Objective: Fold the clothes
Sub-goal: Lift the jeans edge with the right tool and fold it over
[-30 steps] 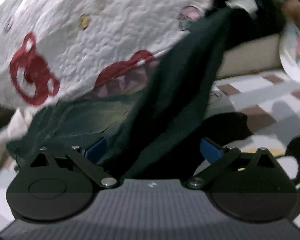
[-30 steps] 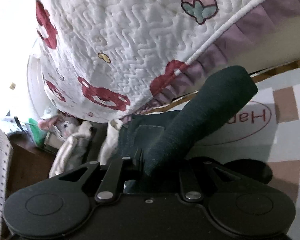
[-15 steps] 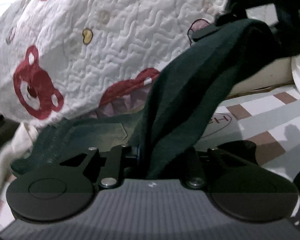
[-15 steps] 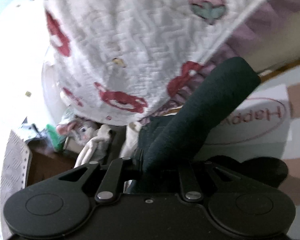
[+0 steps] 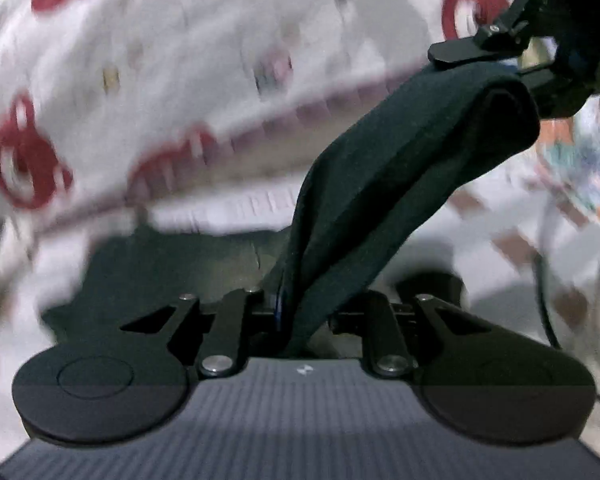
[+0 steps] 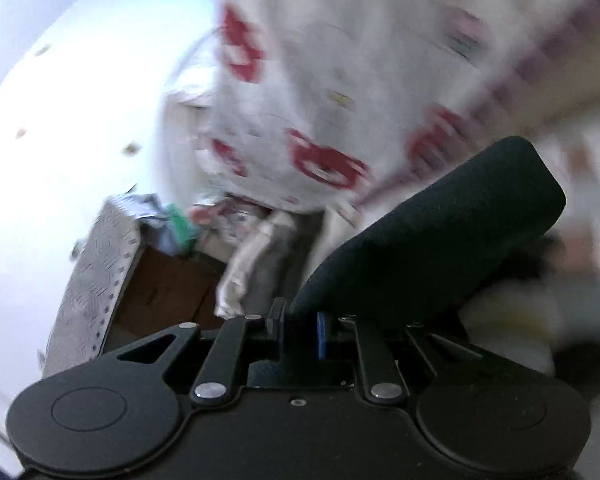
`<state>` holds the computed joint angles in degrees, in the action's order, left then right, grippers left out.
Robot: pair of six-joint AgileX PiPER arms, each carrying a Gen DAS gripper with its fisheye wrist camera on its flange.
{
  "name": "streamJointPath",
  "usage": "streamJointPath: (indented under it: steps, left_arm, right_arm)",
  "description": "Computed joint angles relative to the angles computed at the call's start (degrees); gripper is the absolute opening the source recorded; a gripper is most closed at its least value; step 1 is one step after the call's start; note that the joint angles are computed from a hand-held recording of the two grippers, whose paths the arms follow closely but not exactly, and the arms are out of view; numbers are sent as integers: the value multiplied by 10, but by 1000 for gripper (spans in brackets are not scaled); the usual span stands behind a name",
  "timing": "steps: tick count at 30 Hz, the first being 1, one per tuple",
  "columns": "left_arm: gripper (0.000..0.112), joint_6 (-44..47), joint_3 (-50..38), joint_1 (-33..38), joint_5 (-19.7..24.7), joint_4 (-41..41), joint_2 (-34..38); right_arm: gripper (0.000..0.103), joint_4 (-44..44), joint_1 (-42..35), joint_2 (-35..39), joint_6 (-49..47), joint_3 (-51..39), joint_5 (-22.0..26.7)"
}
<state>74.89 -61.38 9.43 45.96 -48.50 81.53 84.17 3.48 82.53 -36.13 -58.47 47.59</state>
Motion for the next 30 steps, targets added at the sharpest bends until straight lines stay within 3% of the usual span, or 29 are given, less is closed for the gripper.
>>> streamJointPath:
  steps: [2, 4, 6, 11, 15, 22, 28, 30]
  left_arm:
    - [19, -52, 62, -32, -74, 23, -20]
    - [18, -63, 78, -37, -92, 27, -21]
    - [19, -50, 61, -2, -52, -7, -14]
    - [20, 12, 44, 75, 24, -109, 17]
    - [24, -22, 29, 86, 67, -92, 3]
    - [50, 97, 35, 111, 83, -152, -20]
    - [53, 77, 2, 120, 120, -134, -18]
    - [57, 90, -3, 130, 132, -157, -12]
  right_arm:
    - [18, -96, 22, 6, 84, -21, -17]
    - [17, -165, 50, 34, 131, -72, -19]
    - [16, -213, 74, 58, 156, -114, -23]
    - [16, -137, 104, 50, 55, -96, -88]
    - [16, -160, 124, 33, 46, -88, -131]
    - [15, -164, 142, 35, 30, -88, -170]
    - [14, -188, 172, 23, 2, -92, -191]
    - [7, -153, 176, 16, -44, -86, -191]
